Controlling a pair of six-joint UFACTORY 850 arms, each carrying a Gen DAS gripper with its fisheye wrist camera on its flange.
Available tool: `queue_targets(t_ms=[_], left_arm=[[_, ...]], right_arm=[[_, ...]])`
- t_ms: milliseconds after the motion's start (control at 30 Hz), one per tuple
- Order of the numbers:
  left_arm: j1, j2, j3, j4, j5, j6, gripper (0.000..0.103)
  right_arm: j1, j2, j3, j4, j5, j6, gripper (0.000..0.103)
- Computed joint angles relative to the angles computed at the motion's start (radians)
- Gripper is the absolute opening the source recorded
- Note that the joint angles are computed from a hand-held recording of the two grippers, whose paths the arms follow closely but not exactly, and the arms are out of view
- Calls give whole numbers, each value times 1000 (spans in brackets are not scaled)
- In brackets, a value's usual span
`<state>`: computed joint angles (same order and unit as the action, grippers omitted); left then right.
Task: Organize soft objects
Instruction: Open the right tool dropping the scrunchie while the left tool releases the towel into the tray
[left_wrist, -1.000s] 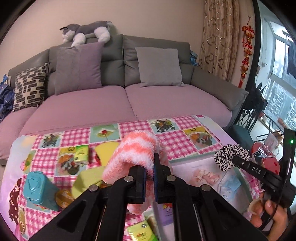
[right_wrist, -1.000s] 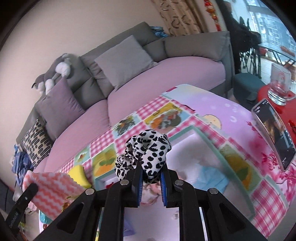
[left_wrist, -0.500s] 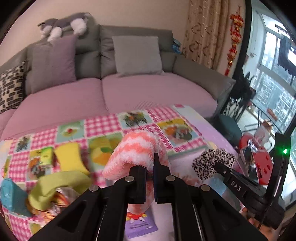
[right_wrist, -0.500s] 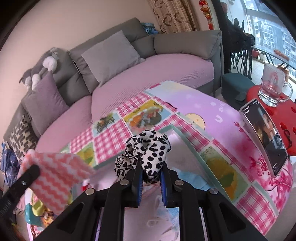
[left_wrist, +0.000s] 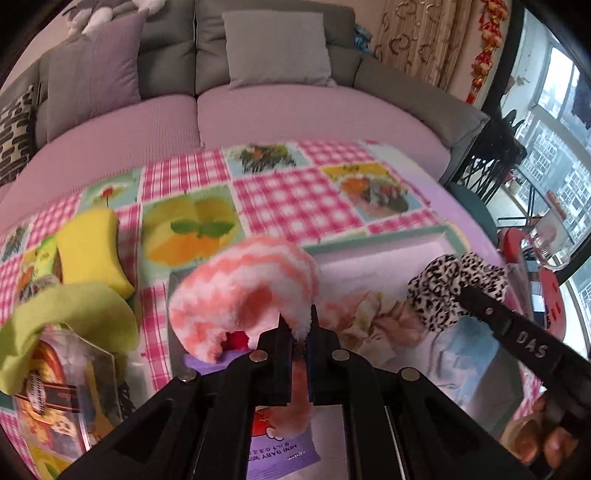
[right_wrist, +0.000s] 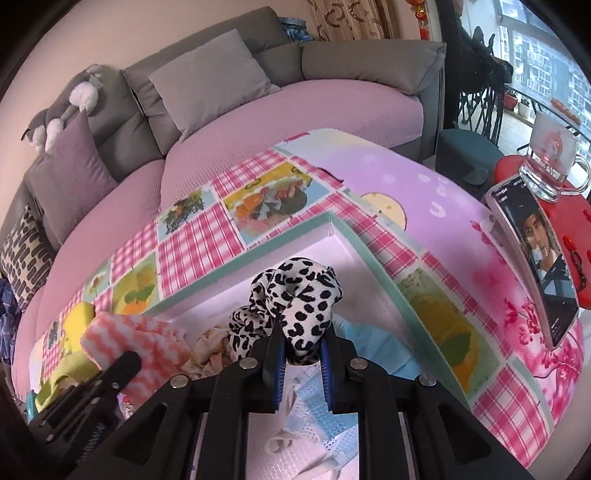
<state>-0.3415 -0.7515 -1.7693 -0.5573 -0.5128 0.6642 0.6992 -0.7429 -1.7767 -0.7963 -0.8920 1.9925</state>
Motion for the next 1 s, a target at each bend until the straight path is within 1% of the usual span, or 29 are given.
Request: queue_targets(t_ms=[67, 133, 300, 367, 500, 600, 633, 667, 700, 733, 767, 833, 867, 900, 933, 967, 1000], left_arm=[[-2, -19, -10, 44, -12, -46, 5], [-1, -32, -18, 57, -21, -60, 5], [-1, -30, -13, 59, -23, -46, 7], [-2, -27, -19, 69, -41, -43, 7], [-5, -5, -22, 104, -56, -65, 7], [-4, 10, -22, 140, -68, -107, 10], [-3, 19, -15, 142, -65, -109, 12], [-2, 28, -8, 145, -60, -111, 20], [0, 34, -4, 148, -59, -114, 33], [2, 42, 2, 148, -56, -118, 39], [4, 49, 6, 151, -55, -126, 48], [9, 59, 12, 141, -54, -125, 50], [11, 62, 13, 144, -57, -131, 53], [13, 65, 13, 154, -59, -146, 61], [15, 67, 12, 168, -59, -163, 65], [17, 71, 14, 193, -56, -192, 68], [19, 77, 20, 208, -51, -208, 68]], right_arm=[[-3, -11, -11, 26, 2, -25, 18], [-6, -20, -21, 44, 2, -43, 20], [-6, -26, -35, 63, -15, -70, 20], [-1, -23, -38, 53, -28, -73, 21], [6, -16, -41, 37, -54, -75, 32], [12, -11, -45, 33, -68, -85, 33], [13, -12, -50, 39, -77, -96, 36], [15, -12, -52, 43, -81, -103, 39], [16, -12, -54, 50, -82, -112, 45], [17, -11, -55, 54, -84, -116, 48], [19, -9, -56, 58, -85, -121, 48], [23, -8, -59, 62, -88, -133, 50], [26, -9, -63, 62, -94, -142, 51], [27, -9, -66, 63, -99, -146, 56], [28, -9, -67, 65, -101, -150, 59], [29, -8, -66, 67, -103, -152, 59], [30, -6, -65, 69, -103, -152, 59]])
